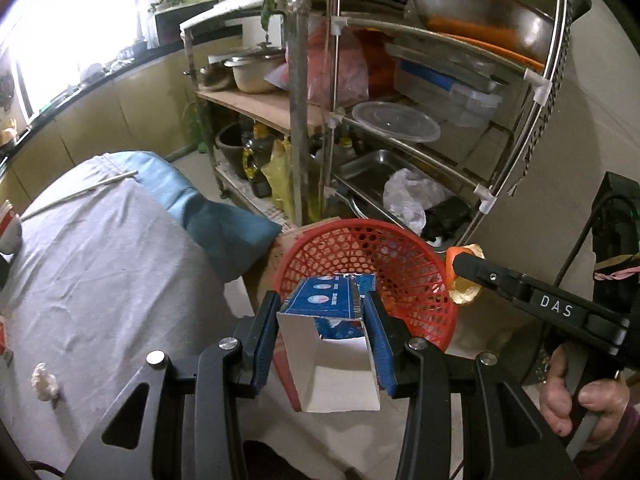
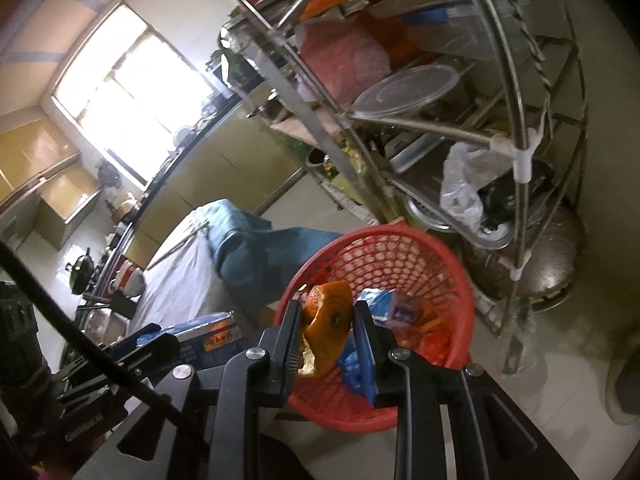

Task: Collect trash
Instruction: 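Lower both tools over the red basket and open them to drop the box and peel, then bring both open tools back over the table toward the white tissue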

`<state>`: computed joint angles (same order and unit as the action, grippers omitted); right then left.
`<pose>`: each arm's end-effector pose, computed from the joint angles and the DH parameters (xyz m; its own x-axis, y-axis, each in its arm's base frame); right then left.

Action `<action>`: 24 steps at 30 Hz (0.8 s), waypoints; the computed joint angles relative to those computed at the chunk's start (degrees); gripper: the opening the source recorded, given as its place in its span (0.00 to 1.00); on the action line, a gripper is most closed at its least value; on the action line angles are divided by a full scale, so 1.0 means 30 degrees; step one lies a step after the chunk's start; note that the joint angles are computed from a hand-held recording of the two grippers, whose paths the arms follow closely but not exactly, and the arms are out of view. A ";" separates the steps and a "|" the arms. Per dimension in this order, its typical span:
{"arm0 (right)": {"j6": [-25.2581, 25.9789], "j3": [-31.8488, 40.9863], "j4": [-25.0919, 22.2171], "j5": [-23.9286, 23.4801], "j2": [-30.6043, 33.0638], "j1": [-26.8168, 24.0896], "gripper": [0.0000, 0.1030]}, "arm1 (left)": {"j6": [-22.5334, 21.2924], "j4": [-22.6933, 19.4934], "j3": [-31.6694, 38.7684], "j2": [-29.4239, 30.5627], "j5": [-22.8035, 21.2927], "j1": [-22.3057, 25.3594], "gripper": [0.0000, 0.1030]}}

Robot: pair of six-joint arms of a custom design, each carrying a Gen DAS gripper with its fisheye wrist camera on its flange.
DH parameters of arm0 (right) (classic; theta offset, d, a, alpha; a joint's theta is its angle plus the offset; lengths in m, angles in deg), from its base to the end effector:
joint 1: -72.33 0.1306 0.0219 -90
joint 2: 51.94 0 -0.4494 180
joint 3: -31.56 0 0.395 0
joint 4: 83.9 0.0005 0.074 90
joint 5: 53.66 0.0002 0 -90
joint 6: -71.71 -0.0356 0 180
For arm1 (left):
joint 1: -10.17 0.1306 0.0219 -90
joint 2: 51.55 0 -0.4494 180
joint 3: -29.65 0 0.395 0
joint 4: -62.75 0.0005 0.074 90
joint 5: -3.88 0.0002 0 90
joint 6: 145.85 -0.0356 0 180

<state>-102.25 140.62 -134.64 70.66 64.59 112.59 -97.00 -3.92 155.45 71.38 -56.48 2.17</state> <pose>0.5235 0.4164 0.3933 -0.3736 0.7598 -0.5320 0.6127 0.6328 0.4735 0.6975 -0.1163 0.4333 -0.4472 0.6404 -0.6244 0.8386 0.5430 -0.0436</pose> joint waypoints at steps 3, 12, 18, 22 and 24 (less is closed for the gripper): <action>-0.0272 -0.0229 -0.0019 -0.0011 -0.0103 -0.0127 0.28 | 0.0084 0.0114 0.0087 0.0152 -0.0319 -0.0302 0.43; -0.1467 -0.1341 0.0887 -0.0651 -0.0536 -0.0660 0.40 | -0.0181 -0.0414 0.0959 0.0667 0.0169 -0.0897 0.53; -0.1204 -0.1622 0.2029 0.0360 -0.0739 -0.0403 0.68 | -0.0118 -0.0759 0.1265 0.0649 0.1047 -0.0268 0.59; -0.0425 -0.0703 0.1905 0.0581 -0.0297 -0.0180 0.68 | 0.0196 -0.0461 0.1128 0.0451 0.0972 0.0604 0.59; 0.0196 0.0025 0.1892 0.0282 0.0163 -0.0121 0.68 | 0.0371 0.0231 0.0699 0.0190 0.0507 0.1061 0.59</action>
<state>-101.66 140.70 -128.96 71.50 65.07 112.22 -95.89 -3.23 157.55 71.95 -54.96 5.35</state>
